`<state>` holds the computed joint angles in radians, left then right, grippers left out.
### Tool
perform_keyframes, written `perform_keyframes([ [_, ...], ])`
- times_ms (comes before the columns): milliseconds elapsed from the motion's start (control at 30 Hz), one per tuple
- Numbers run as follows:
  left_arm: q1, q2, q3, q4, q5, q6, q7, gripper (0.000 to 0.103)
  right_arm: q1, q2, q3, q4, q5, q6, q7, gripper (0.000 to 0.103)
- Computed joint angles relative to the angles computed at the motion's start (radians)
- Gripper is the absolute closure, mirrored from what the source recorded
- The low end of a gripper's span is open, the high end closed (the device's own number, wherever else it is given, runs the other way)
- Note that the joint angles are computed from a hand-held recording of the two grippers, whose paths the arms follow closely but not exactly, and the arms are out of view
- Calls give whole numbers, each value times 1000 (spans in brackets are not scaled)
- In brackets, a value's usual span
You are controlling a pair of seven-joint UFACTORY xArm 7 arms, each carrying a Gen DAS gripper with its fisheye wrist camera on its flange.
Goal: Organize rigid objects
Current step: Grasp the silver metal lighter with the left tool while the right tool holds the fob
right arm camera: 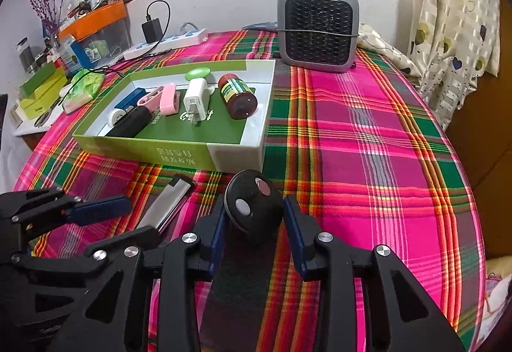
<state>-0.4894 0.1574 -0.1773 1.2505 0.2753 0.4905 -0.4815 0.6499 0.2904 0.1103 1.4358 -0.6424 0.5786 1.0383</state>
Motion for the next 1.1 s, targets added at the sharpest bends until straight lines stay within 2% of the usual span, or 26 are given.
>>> perform_keyframes([
  [133,-20,21,15,31,67,24,-50,65,-5,-14,-1,-22,0,-14,11,67],
  [233,-20,35,12,46,61,30,-42,65,-12,-23,0,-36,0,-25,18,67],
  [367,-42,50,27,68,130,52,-88,65,-17,-27,5,-43,0,-31,20,67],
  [600,-43,56,31,73,151,52,-105,65,-19,-23,9,-43,11,-38,4,67],
  [667,-46,55,34,70,162,48,-115,68,-18,-22,9,-42,13,-38,1,67],
  [733,-45,54,35,68,169,45,-122,79,-18,-22,8,-43,14,-39,0,67],
  [767,-43,53,34,65,166,40,-121,81,-17,-22,8,-43,14,-39,0,67],
  [1100,-33,44,29,47,146,17,-110,81,-14,-19,7,-39,18,-31,-4,67],
])
